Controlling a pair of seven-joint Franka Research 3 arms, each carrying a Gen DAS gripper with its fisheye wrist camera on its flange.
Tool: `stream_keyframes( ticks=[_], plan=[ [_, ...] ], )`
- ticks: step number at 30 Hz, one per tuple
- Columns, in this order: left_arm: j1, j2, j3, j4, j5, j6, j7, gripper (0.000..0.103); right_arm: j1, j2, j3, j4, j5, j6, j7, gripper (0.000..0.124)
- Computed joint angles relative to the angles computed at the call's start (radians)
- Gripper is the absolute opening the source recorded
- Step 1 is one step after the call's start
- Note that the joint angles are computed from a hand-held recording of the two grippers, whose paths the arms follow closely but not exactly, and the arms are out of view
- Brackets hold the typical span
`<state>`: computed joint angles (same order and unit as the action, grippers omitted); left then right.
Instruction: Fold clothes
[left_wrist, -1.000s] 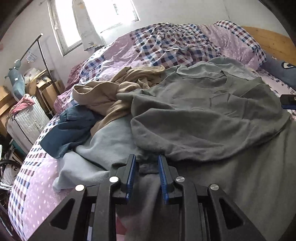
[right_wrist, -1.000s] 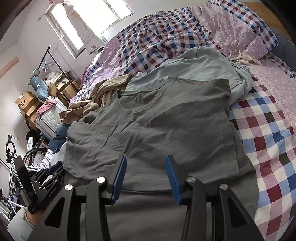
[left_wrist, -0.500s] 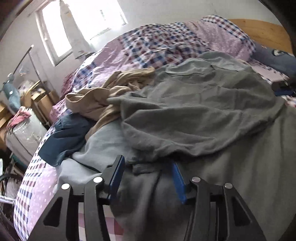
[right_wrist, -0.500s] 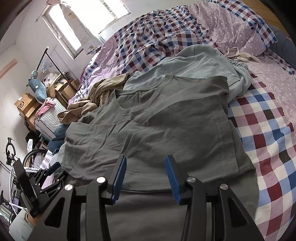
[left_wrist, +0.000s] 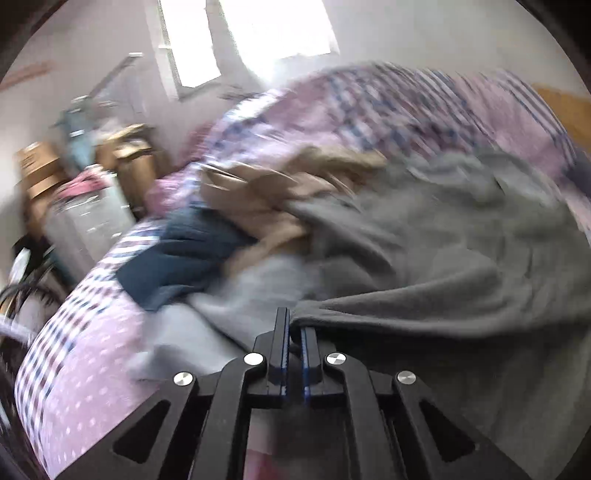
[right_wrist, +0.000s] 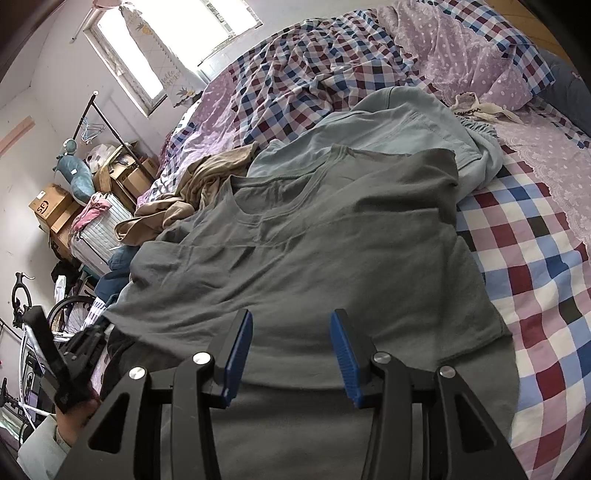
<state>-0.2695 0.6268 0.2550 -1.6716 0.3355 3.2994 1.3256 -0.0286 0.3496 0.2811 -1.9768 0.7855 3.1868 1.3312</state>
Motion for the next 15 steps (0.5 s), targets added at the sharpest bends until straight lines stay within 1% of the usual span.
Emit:
stream_keyframes(
  ticks=[2, 3, 5, 6, 7, 9, 12, 15],
  plan=[
    [0.025, -0.007, -0.033, -0.004, -0.010, -0.027, -0.014, 0.004, 0.015, 0.006, -0.015, 0.005, -0.012, -0.008, 0.011, 0.048],
    [0.028, -0.006, -0.040, -0.003, -0.006, -0.048, -0.018, 0.004, 0.027, 0.007, -0.029, 0.006, -0.023, -0.010, 0.020, 0.048],
    [0.041, -0.006, -0.059, -0.003, 0.008, -0.081, -0.028, 0.004, 0.064, 0.010, -0.070, 0.009, -0.057, -0.019, 0.048, 0.048],
    [0.038, -0.006, -0.054, -0.005, 0.016, -0.085, -0.041, 0.004, 0.081, 0.012, -0.089, 0.010, -0.076, -0.023, 0.062, 0.048],
    [0.046, -0.009, -0.063, -0.006, 0.024, -0.087, -0.048, 0.004, 0.103, 0.012, -0.114, 0.009, -0.098, -0.025, 0.082, 0.048],
    [0.052, -0.009, -0.069, -0.003, 0.040, -0.092, -0.062, 0.005, 0.176, 0.004, -0.204, -0.005, -0.162, -0.016, 0.149, 0.048],
    [0.085, -0.007, -0.106, 0.005, 0.059, -0.098, -0.069, 0.006, 0.287, -0.026, -0.354, -0.055, -0.242, 0.008, 0.277, 0.048],
    [0.140, -0.012, -0.170, 0.004, 0.069, -0.110, -0.056, 0.007, 0.429, -0.058, -0.545, -0.115, -0.305, 0.026, 0.416, 0.048]
  ],
)
